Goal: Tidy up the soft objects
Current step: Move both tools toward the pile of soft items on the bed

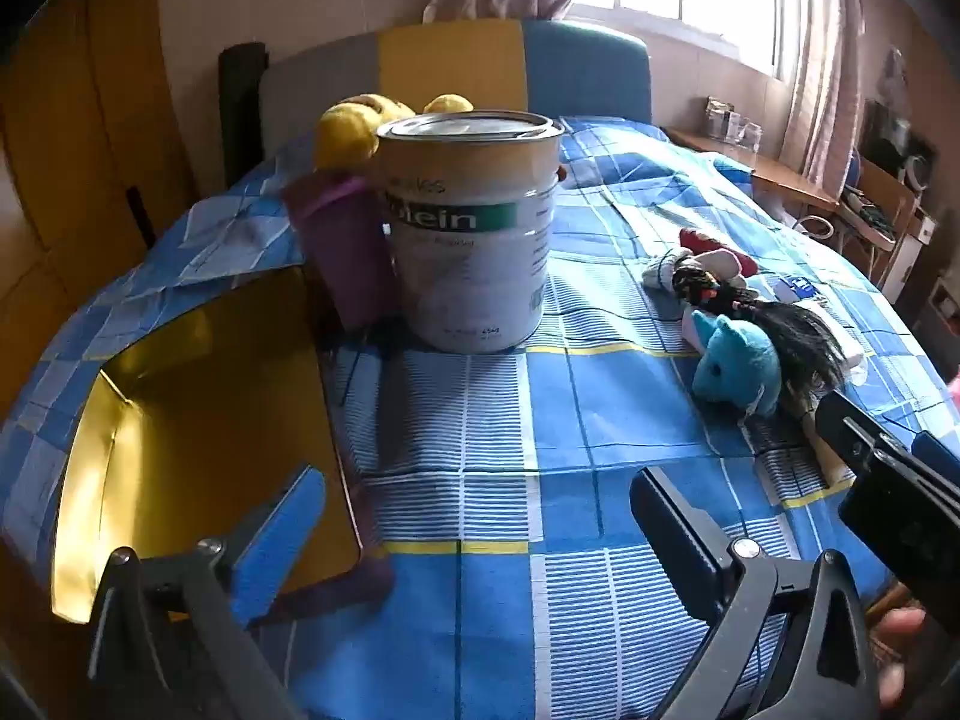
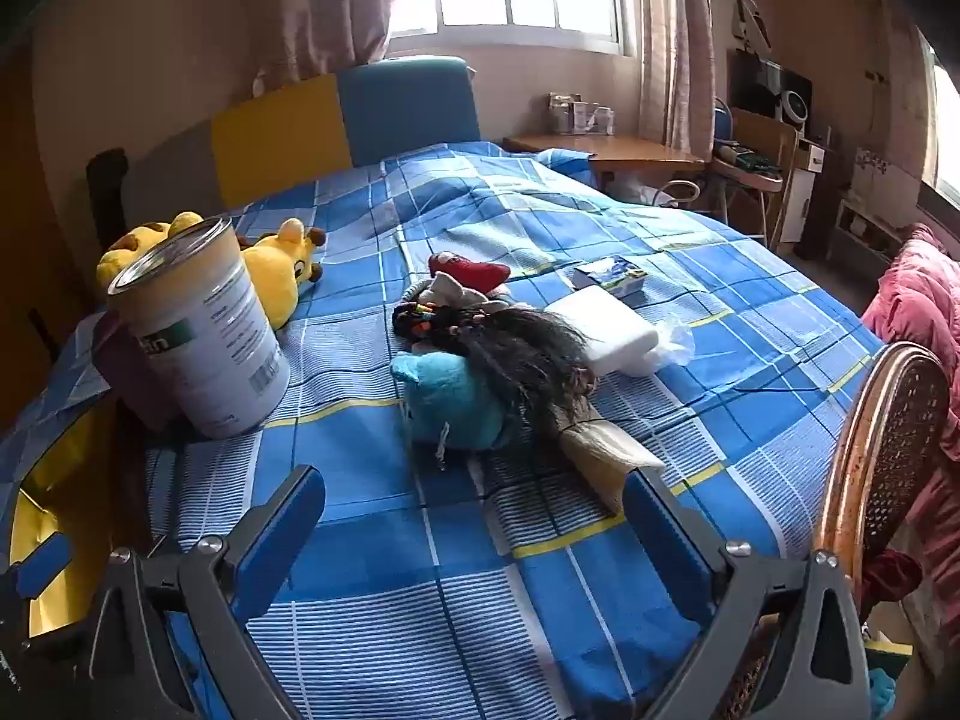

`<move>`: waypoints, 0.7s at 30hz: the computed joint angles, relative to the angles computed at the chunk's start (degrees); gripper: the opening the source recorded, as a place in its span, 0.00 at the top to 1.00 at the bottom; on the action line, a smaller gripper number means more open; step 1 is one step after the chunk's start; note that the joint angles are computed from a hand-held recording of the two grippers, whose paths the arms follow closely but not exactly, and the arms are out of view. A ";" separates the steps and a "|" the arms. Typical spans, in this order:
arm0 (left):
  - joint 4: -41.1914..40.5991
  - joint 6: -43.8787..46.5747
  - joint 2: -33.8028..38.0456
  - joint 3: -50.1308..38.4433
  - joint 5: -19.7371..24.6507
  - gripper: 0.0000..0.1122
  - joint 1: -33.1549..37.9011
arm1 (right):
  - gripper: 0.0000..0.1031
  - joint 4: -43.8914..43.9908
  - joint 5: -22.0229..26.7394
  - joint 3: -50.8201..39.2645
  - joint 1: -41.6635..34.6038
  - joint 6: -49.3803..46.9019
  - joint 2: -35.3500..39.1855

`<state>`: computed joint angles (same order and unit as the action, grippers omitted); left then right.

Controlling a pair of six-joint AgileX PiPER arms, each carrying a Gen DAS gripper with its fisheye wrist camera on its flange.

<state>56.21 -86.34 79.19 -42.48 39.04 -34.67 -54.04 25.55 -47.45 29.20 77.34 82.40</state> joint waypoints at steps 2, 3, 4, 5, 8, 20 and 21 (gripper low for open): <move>1.50 -1.08 -0.47 0.49 0.68 0.09 -0.80 | 0.01 0.33 0.28 0.18 0.04 0.04 -0.40; 2.28 -1.66 -0.83 0.85 1.12 0.09 -1.30 | 0.01 0.62 0.60 0.33 0.15 -0.04 -0.77; 1.07 -1.19 -1.90 2.20 -0.64 0.09 0.41 | 0.01 1.27 1.11 0.48 0.32 -0.54 -1.27; 0.17 -0.19 -1.58 1.69 -0.10 0.09 0.48 | 0.01 3.37 2.35 -1.51 1.03 -3.33 0.34; -1.51 0.94 -1.11 0.53 2.67 0.09 0.04 | 0.01 5.24 1.49 -2.19 0.68 -5.70 0.80; 2.68 -3.56 -3.70 3.33 2.12 0.09 -0.61 | 0.01 2.68 0.68 -1.31 1.92 -4.18 0.32; 2.22 -3.21 -3.89 3.33 1.90 0.09 -0.46 | 0.01 2.60 0.66 -1.24 1.92 -4.09 0.18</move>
<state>58.42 -89.56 75.30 -39.15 40.94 -35.12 -51.44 26.21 -48.69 31.12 73.25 82.59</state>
